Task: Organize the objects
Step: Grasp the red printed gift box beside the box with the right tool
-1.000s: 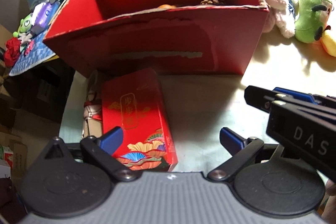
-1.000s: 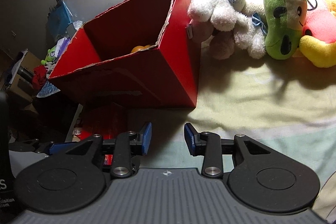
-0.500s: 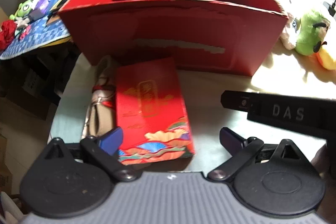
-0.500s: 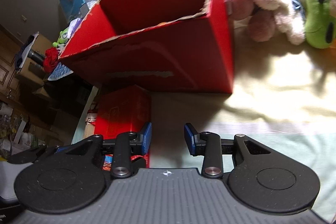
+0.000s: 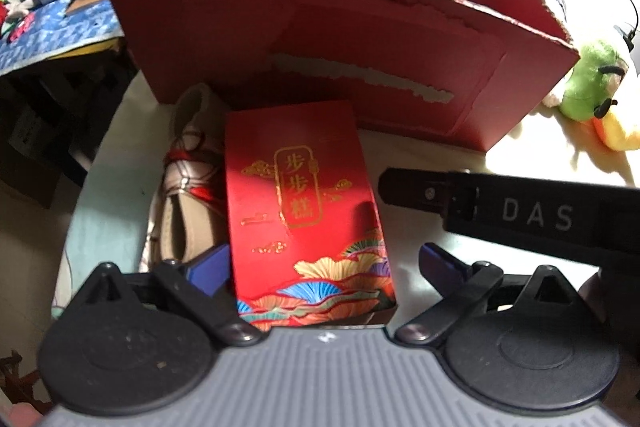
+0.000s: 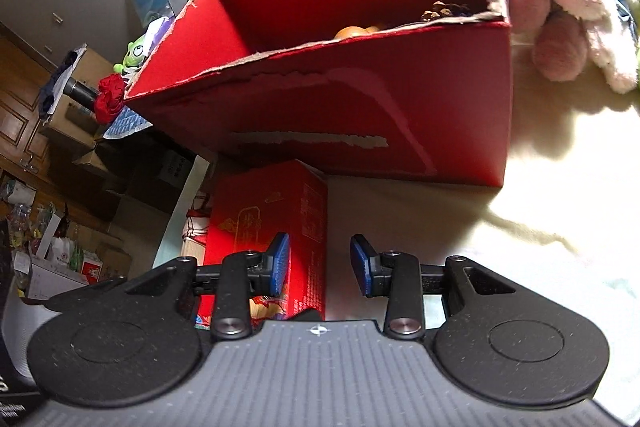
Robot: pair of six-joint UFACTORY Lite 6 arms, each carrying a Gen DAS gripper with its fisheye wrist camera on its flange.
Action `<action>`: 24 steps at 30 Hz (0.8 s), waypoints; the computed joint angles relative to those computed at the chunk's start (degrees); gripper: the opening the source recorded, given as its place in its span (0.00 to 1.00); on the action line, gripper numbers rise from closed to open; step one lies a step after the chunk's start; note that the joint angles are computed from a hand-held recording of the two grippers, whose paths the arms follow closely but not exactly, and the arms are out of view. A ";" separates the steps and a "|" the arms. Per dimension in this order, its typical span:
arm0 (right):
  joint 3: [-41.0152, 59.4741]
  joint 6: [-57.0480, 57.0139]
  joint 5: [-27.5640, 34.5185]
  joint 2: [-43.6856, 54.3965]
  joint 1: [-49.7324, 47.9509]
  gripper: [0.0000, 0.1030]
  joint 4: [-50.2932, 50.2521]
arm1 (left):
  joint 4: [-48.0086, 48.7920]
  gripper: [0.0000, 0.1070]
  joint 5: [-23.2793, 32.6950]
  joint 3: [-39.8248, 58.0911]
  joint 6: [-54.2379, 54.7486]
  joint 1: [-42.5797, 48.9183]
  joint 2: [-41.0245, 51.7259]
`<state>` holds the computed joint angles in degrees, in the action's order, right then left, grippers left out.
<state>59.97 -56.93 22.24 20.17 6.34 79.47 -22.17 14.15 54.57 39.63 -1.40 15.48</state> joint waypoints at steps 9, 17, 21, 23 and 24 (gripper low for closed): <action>2.08 5.74 2.75 1.80 -1.19 0.36 -4.80 | 5.25 0.93 1.60 4.13 -3.46 -2.37 4.48; -0.95 5.30 4.60 -0.35 -3.81 0.29 -5.14 | 8.81 0.93 0.77 4.54 -6.84 -5.67 5.86; -3.12 4.30 5.46 -1.90 -5.51 0.29 -4.33 | 10.89 0.93 -0.13 3.60 -9.27 -7.41 5.62; -4.34 3.88 5.45 -3.00 -6.22 0.29 -4.39 | 11.07 0.93 -0.43 2.99 -9.72 -8.16 5.29; -4.51 4.01 5.31 -3.20 -6.30 0.29 -4.43 | 11.07 0.93 -0.58 2.66 -9.89 -8.51 5.12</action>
